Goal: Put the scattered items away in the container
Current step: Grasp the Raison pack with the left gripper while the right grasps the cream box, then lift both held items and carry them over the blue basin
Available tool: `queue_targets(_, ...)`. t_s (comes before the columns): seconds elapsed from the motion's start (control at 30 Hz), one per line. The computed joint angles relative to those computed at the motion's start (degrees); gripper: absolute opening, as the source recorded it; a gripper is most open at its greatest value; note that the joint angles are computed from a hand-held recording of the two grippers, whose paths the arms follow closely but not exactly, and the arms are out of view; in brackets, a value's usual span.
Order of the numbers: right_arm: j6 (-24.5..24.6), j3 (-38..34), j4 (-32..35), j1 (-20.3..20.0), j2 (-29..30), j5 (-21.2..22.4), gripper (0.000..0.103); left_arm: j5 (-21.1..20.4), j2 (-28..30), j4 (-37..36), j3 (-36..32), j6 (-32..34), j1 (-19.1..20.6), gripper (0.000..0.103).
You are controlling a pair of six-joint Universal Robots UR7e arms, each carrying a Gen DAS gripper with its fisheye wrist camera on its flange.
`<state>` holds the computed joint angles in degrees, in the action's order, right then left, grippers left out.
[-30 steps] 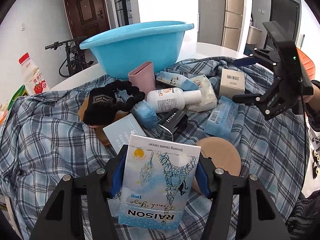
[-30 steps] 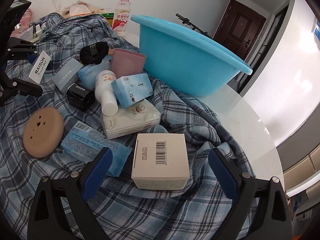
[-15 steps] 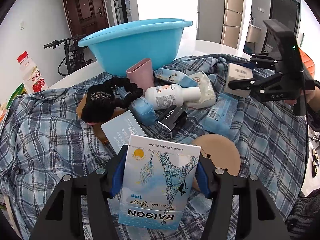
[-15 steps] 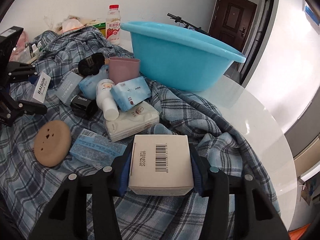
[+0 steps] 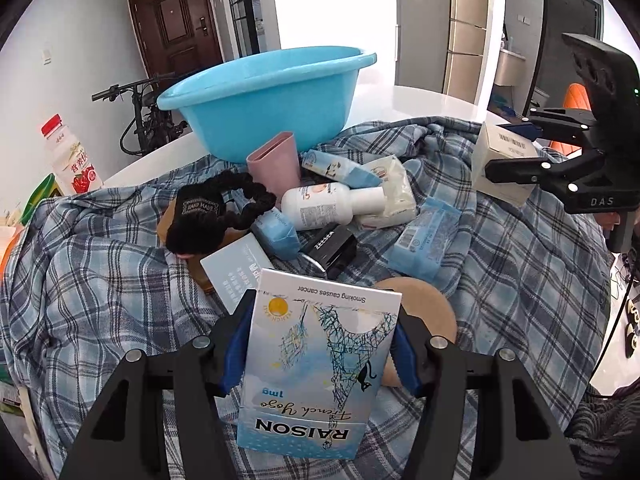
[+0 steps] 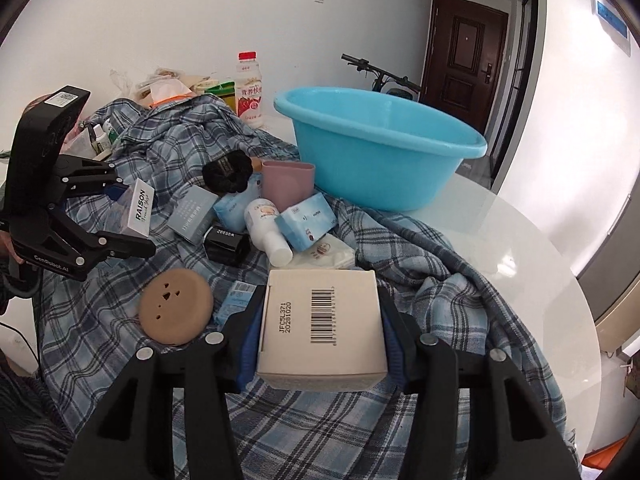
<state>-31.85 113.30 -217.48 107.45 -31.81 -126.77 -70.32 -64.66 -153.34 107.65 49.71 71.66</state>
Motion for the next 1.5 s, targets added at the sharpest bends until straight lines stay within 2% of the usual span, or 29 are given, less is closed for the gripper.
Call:
queue_targets(0.37,-0.83,1.35,-5.30,3.08,-1.60,2.81,0.050,-1.51,-2.20,-4.06,2.09,0.02,-2.85,0.062)
queue_targets(0.77,-1.79,-0.52,-4.90,4.09,-2.94,4.33,0.050,-2.54,-1.20,-5.53,0.01,-2.58,-4.21,0.062)
queue_targets(1.0,-2.15,-2.11,-3.56,4.45,-3.30,4.12,0.050,-3.19,1.23,-4.49,-3.59,-3.59,-4.37,0.062)
queue_targets(1.27,-2.67,-7.06,-1.97,4.20,-3.24,4.58,0.050,-4.07,5.22,-4.05,-9.38,-6.20,-5.49,0.062)
queue_targets(1.43,-3.08,-10.47,-0.45,3.45,-3.57,6.20,0.050,-5.17,7.49,-3.46,-14.39,-8.98,-6.10,0.062)
queue_targets(1.5,-2.96,-12.60,1.71,3.27,-3.47,5.53,0.050,-4.79,8.85,-2.51,-17.03,-9.99,-6.42,0.062)
